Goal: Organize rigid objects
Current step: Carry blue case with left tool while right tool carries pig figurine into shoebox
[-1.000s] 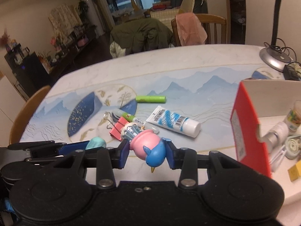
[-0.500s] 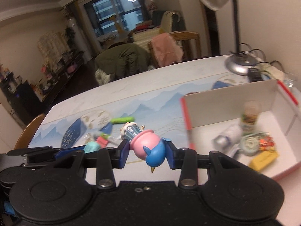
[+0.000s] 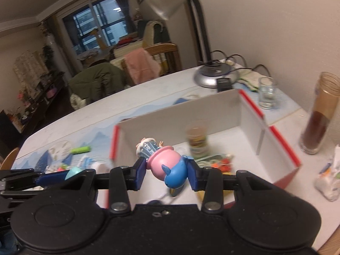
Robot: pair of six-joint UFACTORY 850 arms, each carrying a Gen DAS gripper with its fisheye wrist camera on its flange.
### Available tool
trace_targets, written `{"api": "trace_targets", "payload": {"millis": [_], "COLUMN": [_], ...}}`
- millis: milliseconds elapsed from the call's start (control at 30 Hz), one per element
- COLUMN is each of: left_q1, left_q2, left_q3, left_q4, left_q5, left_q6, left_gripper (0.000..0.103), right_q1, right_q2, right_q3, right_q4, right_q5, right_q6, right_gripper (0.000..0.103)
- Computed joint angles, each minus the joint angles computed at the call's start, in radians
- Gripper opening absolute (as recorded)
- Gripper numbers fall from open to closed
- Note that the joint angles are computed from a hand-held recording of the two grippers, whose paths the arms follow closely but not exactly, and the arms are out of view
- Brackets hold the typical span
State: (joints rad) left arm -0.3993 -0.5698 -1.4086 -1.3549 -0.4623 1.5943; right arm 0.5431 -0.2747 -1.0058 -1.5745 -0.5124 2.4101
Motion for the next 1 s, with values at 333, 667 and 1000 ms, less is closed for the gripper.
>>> {"api": "trace_targets", "payload": {"millis": [333,667,1000], "left_q1": [-0.098,-0.148,-0.177], "left_q2": [-0.093,-0.242,-0.437], "left_q3": [-0.124,-0.338,-0.631], "left_q4": [0.191,0.596,1.133], "left_q5": [0.05,0.122,0.034], "left_q6": [-0.182,-0.599,-1.122], "left_gripper": [0.03,0.03,0.03], "right_q1": [-0.098,-0.173,-0.215], "right_q2": [0.026,-0.009,-0.077], "right_q3": [0.075,0.068,-0.004], "right_q4": [-0.037,-0.038,0.108], "right_q5": [0.042,0.121,0.202], "right_q6": [-0.008,-0.08,-0.327], "right_gripper": [0.04,0.04,0.04]}}
